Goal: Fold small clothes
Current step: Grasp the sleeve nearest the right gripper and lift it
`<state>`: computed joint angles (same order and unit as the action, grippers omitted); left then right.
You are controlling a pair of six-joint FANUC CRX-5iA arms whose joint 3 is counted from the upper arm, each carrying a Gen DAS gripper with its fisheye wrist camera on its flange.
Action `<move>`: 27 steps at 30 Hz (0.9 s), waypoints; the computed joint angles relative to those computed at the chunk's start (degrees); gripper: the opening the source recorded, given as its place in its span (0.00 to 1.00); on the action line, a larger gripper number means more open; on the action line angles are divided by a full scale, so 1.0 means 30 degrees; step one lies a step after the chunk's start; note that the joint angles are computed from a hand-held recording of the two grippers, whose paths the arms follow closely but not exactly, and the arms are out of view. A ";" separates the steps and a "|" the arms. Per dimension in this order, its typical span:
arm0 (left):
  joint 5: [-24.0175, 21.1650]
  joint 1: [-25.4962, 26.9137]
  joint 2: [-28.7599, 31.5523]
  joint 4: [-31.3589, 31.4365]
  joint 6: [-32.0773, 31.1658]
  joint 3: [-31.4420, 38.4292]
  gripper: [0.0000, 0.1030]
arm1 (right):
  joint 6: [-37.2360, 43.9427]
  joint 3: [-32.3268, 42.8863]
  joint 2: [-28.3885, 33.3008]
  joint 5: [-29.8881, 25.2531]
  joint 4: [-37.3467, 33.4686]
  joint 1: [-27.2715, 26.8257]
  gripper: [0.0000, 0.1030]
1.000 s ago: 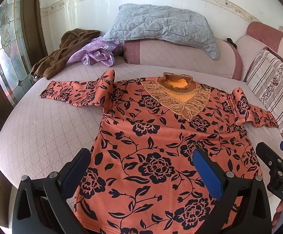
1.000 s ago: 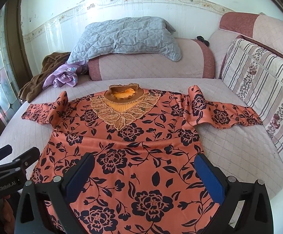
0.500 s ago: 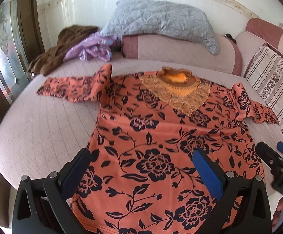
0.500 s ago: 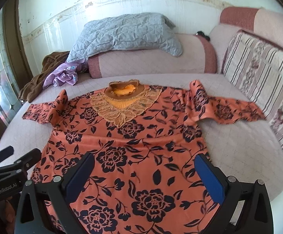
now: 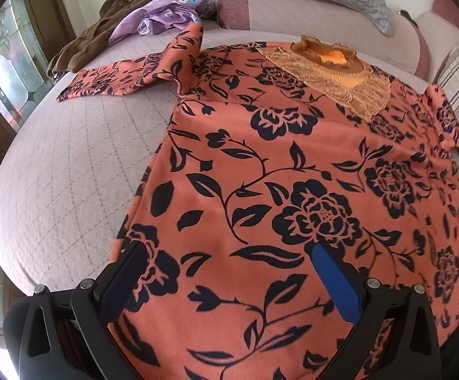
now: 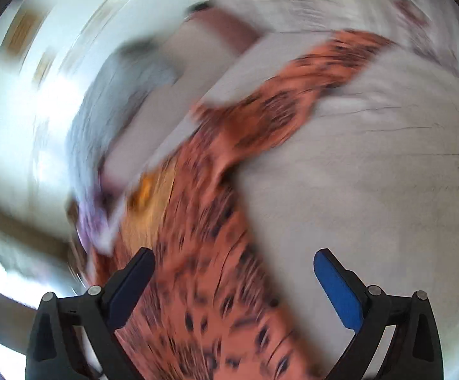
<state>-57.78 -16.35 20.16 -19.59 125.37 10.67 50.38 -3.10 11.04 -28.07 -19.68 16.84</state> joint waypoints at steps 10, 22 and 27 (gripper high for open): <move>0.2088 0.0295 -0.0305 0.0293 0.0002 -0.1556 1.00 | -0.2250 0.5893 0.5725 0.0307 -0.1867 -0.4981 0.71; 0.3922 0.0554 -0.0780 0.0221 -0.0538 -0.2552 1.00 | -0.7409 1.4000 1.1401 -0.8490 0.9960 -0.3983 0.07; 0.4790 0.0787 -0.1038 0.0602 -0.1120 -0.3098 1.00 | -0.4972 1.5200 1.0816 -0.7601 1.3369 -0.1956 0.07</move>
<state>-43.41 -13.99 17.04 -17.78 122.01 1.37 35.46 42.50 43.49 -50.87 20.42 10.97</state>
